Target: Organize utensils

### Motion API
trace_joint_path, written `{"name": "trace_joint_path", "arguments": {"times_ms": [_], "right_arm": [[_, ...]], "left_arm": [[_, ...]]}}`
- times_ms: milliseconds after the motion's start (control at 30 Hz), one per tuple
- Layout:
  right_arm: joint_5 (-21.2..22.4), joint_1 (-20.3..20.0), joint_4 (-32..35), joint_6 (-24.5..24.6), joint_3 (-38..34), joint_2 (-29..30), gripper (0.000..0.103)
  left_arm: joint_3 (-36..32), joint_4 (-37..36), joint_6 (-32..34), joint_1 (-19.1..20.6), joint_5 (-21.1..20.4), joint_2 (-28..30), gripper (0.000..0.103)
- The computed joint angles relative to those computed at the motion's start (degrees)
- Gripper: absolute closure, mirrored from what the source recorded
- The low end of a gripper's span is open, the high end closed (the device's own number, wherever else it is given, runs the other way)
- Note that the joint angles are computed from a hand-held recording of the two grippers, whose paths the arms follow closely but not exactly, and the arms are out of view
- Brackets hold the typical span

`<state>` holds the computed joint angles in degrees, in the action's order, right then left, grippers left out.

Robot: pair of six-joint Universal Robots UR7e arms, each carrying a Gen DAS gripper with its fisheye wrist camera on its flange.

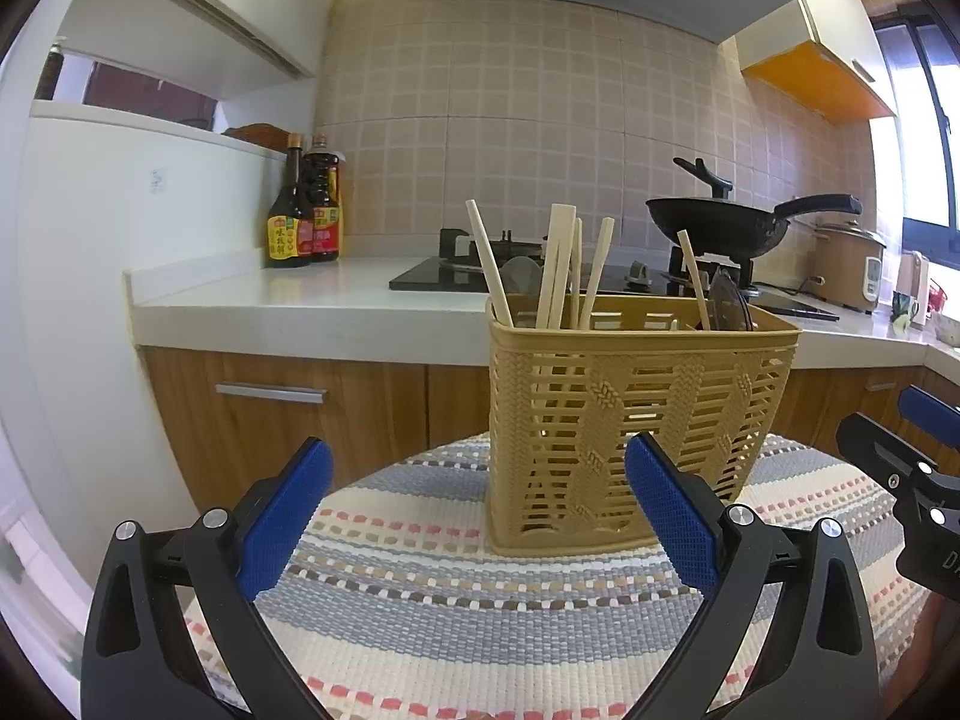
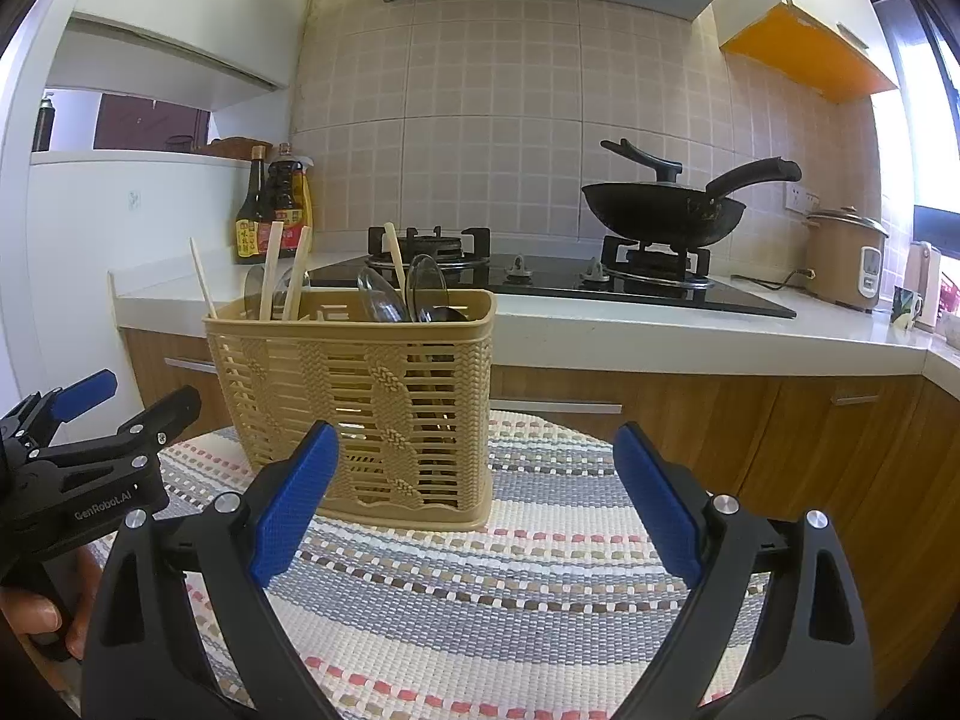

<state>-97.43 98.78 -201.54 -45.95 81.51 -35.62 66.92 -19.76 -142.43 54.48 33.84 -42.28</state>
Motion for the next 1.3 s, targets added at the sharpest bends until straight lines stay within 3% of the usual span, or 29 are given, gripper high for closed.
{"name": "trace_joint_path", "arguments": {"times_ms": [1300], "right_arm": [[-0.7, 0.0, -0.5, 0.0, -0.4, 0.2, 0.013]], "left_arm": [[-0.2, 0.6, -0.6, -0.1, -0.5, 0.2, 0.008]]}}
